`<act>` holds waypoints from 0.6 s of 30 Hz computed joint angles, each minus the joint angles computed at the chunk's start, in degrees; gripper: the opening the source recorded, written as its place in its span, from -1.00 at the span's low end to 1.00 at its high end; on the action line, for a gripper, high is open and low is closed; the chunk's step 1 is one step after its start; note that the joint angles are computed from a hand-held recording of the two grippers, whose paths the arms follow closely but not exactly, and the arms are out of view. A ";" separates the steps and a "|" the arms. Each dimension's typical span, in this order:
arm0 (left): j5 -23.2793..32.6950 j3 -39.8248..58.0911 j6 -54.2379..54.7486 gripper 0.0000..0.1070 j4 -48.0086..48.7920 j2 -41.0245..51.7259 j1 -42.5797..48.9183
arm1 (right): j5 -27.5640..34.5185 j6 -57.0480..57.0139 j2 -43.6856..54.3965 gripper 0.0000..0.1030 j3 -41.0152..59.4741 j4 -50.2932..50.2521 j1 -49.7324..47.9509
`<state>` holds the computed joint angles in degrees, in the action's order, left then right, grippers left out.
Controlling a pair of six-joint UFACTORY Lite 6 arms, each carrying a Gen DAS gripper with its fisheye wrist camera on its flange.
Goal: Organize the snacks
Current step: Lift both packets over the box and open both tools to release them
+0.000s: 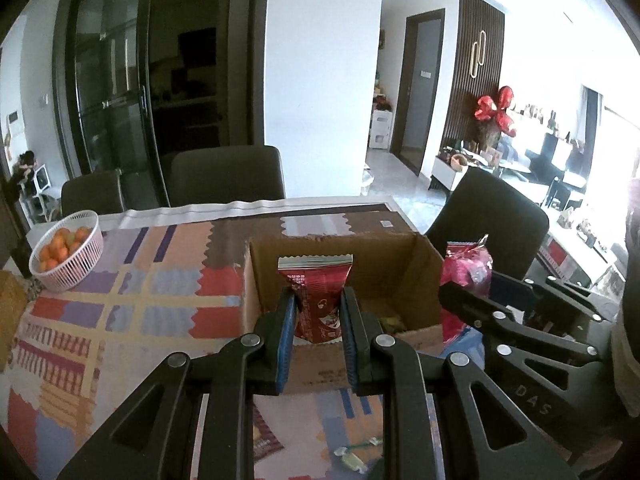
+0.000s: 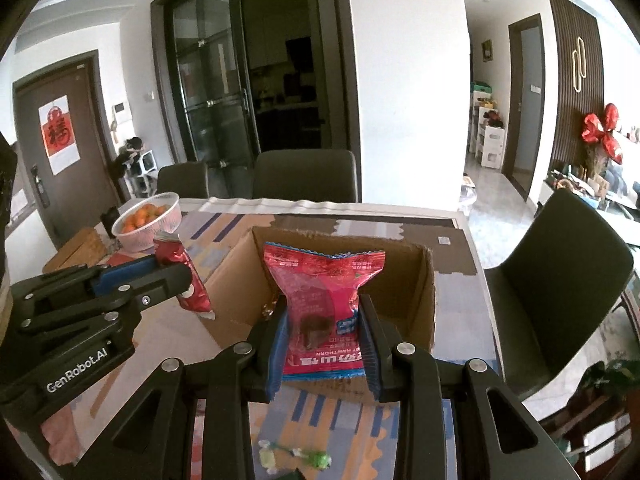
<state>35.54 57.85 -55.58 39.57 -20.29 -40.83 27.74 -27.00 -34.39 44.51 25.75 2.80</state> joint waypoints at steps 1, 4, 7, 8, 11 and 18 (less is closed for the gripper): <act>-0.68 0.85 1.78 -0.58 -1.12 0.95 1.13 | -0.45 0.71 0.60 -0.36 0.45 -0.74 0.46; -2.63 3.63 8.07 -0.58 -5.58 4.29 4.68 | -1.85 3.21 3.44 -0.36 2.42 -3.28 1.66; -3.13 6.05 12.69 -0.58 -8.50 7.32 6.54 | -2.81 5.17 6.36 -0.36 4.58 -5.72 2.42; -3.39 6.70 14.14 -0.58 -9.22 8.37 7.05 | -3.14 6.13 7.61 -0.36 5.44 -6.80 2.68; -3.55 8.33 16.04 -0.58 -9.66 11.24 8.26 | -3.73 7.28 10.74 -0.36 7.25 -8.06 3.02; -5.01 11.16 20.94 -0.58 -14.04 16.89 11.59 | -4.69 10.19 15.68 -0.36 8.72 -11.24 3.44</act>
<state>30.53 69.01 -34.64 25.53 -3.40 -29.24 23.06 -16.81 -18.71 53.23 14.51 6.24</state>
